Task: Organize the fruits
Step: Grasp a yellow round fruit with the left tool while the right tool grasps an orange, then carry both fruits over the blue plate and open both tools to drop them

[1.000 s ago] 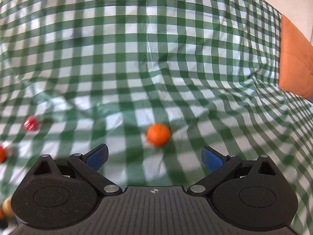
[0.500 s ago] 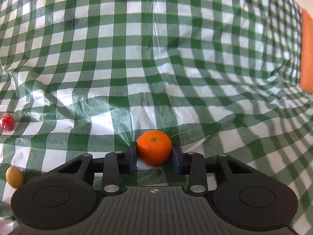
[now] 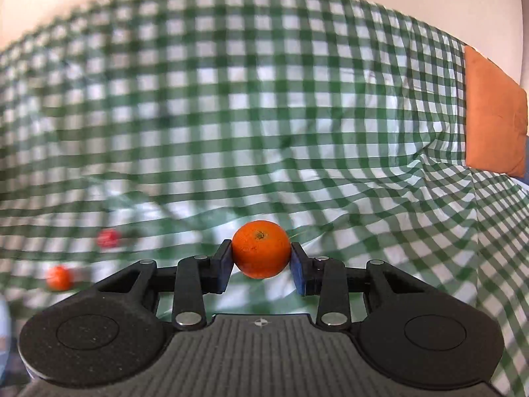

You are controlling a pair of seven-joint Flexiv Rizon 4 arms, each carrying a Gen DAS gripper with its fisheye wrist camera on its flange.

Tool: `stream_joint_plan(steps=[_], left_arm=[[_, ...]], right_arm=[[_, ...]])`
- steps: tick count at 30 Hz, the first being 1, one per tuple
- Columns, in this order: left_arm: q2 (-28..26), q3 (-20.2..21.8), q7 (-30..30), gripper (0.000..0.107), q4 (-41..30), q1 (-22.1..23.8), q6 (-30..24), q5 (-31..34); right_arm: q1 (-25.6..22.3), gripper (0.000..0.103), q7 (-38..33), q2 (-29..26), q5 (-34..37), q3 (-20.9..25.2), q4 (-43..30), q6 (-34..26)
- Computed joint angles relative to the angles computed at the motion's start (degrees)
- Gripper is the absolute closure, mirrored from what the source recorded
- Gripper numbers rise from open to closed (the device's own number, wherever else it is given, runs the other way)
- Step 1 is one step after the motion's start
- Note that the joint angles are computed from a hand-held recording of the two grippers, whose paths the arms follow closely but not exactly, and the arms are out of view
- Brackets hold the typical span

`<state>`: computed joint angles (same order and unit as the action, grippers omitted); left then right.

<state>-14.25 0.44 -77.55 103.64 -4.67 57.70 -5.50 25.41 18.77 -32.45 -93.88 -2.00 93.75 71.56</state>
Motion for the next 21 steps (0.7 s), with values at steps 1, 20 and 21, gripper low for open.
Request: stream_joint_plan(steps=[1, 20, 21], left_arm=[[2.6, 0.5, 0.0, 0.076, 2.3, 0.2, -0.1, -0.4], [39.8, 6.8, -3.5, 0.076, 32.8, 7.9, -7.3, 2.5], [40.8, 7.1, -3.2, 0.076, 33.5, 8.3, -7.2, 2.5]], right_arm=[[0.4, 0.065, 0.5, 1.6, -0.4, 0.8, 1.6, 0.2], [16.5, 0.065, -17.6, 9.3, 16.1, 11.9, 8.5, 1.3], [17.4, 0.065, -19.5, 9.3, 18.0, 12.1, 8.5, 0.4]])
